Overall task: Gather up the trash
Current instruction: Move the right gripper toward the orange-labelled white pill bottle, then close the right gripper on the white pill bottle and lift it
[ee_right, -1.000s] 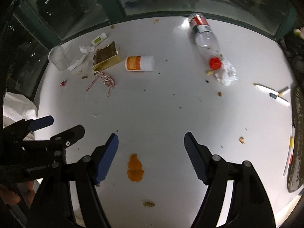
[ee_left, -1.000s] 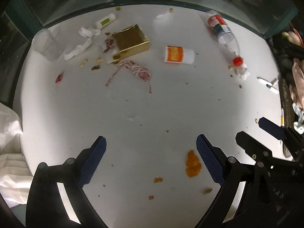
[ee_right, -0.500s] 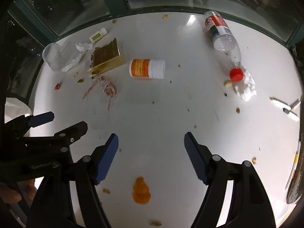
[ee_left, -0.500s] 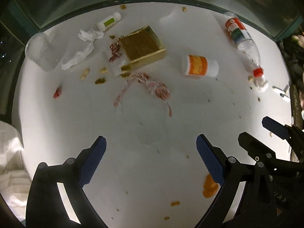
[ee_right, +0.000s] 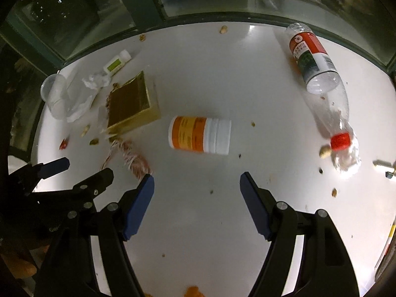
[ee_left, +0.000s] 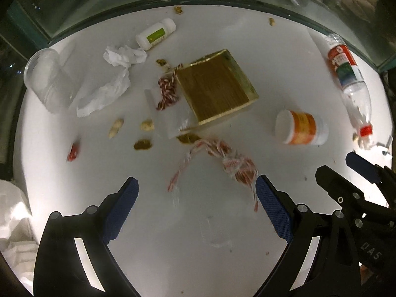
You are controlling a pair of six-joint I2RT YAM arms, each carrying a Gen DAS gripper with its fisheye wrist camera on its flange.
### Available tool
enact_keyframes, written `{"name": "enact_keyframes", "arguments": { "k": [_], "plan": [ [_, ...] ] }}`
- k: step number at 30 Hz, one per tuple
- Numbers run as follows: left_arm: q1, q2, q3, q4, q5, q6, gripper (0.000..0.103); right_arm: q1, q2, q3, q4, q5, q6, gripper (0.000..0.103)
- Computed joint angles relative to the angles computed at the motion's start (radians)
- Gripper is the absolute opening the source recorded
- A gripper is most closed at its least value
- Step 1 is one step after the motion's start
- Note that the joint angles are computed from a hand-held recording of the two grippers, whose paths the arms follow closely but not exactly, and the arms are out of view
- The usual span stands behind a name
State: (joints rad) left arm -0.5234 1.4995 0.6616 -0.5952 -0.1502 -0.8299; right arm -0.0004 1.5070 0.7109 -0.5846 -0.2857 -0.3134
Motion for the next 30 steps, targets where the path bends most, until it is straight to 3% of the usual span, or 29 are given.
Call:
{"name": "enact_keyframes", "arguments": {
  "k": [12,30],
  "plan": [
    [0.134,0.118,-0.014,0.143,0.017,0.113,0.093,0.083,0.176,0.063,0.125,0.051,0.088,0.069],
    [0.208,0.173,-0.074,0.258,0.028,0.176,0.093,0.173,0.26,0.048,0.271,0.147,0.138,0.068]
  ]
}}
